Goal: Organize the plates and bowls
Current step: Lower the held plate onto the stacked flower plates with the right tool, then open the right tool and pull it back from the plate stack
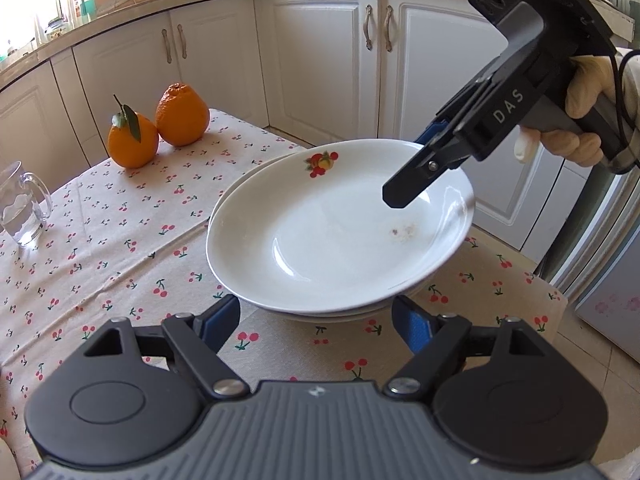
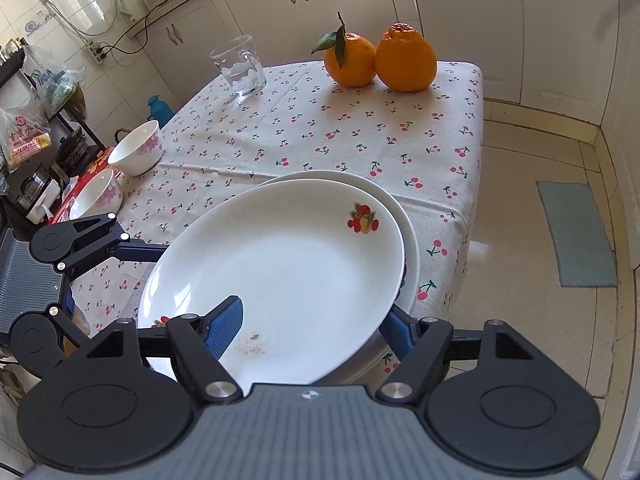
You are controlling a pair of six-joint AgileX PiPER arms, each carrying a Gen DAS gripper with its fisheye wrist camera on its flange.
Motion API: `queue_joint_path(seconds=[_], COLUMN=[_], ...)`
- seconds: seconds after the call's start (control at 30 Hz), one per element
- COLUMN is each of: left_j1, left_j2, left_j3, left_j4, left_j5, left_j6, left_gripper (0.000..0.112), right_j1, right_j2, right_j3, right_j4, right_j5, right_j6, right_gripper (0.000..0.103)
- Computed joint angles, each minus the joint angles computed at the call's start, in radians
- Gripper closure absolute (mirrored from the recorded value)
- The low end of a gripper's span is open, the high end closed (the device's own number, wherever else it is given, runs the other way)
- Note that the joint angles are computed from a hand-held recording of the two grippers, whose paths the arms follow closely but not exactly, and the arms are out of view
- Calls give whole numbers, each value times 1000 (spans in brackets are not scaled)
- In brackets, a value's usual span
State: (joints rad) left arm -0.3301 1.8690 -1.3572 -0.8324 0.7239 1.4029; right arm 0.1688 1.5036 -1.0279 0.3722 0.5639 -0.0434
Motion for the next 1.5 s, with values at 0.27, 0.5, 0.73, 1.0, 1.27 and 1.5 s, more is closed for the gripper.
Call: queue_joint_path(seconds=[0.27, 0.5, 0.73, 1.0, 1.27, 1.5], left_j1=[6, 7, 8, 5, 3, 10], left_j2=[-5, -6, -8, -6, -13, -29], left_j3=[3, 3, 5, 10, 24, 44], left_j4=[-5, -7, -4, 0, 1, -10], left_j5=[6, 6, 7, 2, -3, 0], left_j6=[5, 6, 5, 3, 9, 29], left_gripper=[29, 29, 29, 29, 29, 29], right_j1=[11, 27, 51, 105, 136, 167], right_j2=[-12, -24, -35, -36, -38, -38], right_j3=[8, 13, 17, 4, 2, 11], right_j4=[-30, -69, -138, -267, -328, -384], right_j5=[-4, -5, 0, 22, 40, 54], right_j6=[35, 81, 156, 298, 371, 437], right_gripper=[24, 24, 24, 23, 23, 23])
